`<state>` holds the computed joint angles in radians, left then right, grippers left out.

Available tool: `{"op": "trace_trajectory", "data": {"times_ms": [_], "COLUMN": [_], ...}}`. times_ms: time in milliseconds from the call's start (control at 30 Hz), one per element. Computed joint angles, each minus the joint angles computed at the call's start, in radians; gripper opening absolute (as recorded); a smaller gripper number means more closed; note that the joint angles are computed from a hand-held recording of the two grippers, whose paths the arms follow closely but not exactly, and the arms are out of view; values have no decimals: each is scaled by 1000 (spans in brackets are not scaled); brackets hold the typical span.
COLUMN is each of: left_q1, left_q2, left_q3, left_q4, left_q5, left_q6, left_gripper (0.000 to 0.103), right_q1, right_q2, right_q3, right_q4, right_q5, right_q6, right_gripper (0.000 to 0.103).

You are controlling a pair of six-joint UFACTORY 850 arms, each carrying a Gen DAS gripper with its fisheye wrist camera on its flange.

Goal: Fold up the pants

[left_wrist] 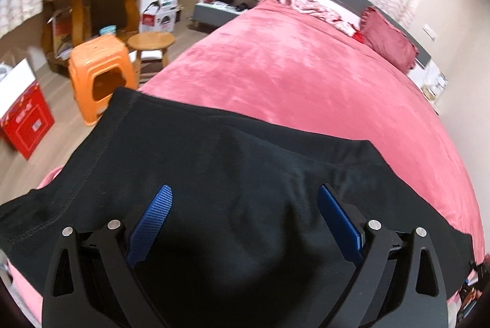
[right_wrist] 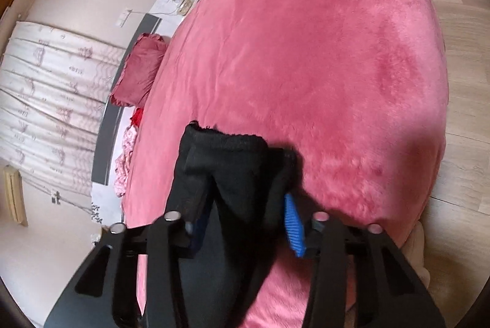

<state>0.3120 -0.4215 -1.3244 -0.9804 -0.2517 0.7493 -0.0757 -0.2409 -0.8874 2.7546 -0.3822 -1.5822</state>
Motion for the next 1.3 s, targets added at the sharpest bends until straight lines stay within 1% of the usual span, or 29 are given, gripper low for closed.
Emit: {"op": "trace_trajectory", "data": {"times_ms": [33,100,233,333,467,600,833,967,1067,1200,1300], "left_q1": [5,13,17,20,22,21,15,21,27,40,43], "left_q2": [-2,-8,-5,-5,-5,-4,-3,-2,-1,-1,1], "left_q3": [0,-1,7,9,11,13,16,21,23,23,26], "left_q4": [6,10,-45,-86,-133,-120,-111,-150,-179,-228,-242], "left_q5": [-8,-21,-25,-40,-53,-53,-43,-53,-67,-97,-105], "left_q6": [-14,-37,20,65,112,102,102,135,158,192,202], "left_gripper": [95,95,95,95,97,97,98,98,98,98,98], "right_q1": [1,3,11,20,49,82,166,217,257,323,386], "right_q2": [3,16,67,100,128,147,159,152,132,92,45], "right_q3": [-4,-6,-15,-22,-51,-84,-168,-217,-266,-338,-403], "right_q4": [-10,-14,-35,-51,-55,-50,-62,-61,-99,-194,-235], "right_q5": [5,17,43,47,76,95,86,72,66,82,134], "right_q6": [13,14,-7,-17,-52,-96,-173,-214,-222,-219,-270], "right_gripper": [27,25,20,18,18,18,18,18,18,18,18]}}
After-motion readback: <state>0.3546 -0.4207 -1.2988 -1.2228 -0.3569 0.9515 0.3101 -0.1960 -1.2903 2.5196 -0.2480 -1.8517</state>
